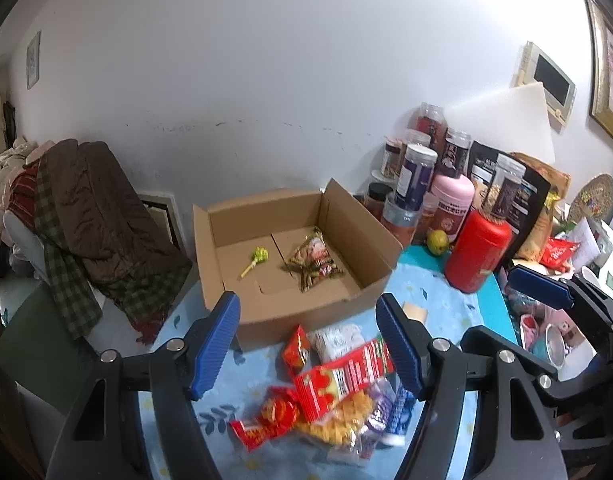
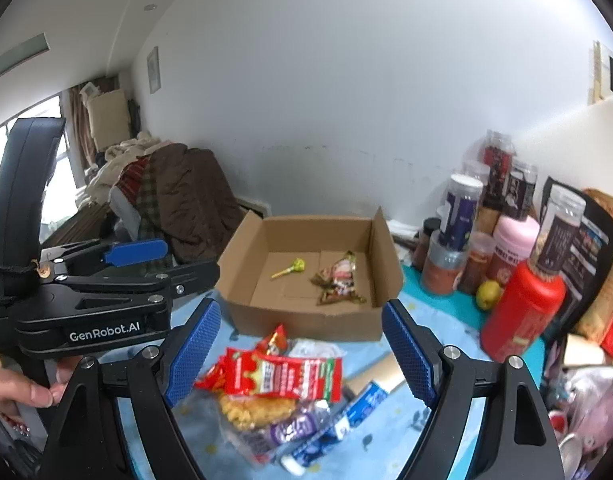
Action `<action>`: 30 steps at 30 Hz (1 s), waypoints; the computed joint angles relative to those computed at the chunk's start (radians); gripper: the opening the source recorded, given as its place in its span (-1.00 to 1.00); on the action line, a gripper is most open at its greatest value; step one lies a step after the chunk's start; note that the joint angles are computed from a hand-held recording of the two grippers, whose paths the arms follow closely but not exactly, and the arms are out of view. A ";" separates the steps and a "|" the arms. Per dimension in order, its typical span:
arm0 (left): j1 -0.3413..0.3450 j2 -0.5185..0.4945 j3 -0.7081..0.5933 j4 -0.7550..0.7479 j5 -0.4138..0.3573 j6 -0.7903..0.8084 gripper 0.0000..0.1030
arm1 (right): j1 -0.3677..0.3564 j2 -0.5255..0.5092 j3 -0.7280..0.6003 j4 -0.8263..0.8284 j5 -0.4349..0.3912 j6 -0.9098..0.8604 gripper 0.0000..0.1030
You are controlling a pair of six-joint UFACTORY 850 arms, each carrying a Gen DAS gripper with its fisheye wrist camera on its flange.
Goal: Organize snacks
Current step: 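Move both open tools back toward the remaining snacks on the table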
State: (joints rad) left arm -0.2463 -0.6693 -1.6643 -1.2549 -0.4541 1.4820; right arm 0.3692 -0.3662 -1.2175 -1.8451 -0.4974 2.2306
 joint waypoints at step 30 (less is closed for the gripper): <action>0.030 -0.019 0.168 -0.016 -0.076 -0.015 0.36 | -0.017 -0.084 0.109 -0.019 0.096 0.213 0.54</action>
State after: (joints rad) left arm -0.2159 -0.6887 -1.4968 -1.2711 -0.5301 1.4674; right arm 0.3525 -0.4503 -1.1080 -1.8646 -0.4015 2.4431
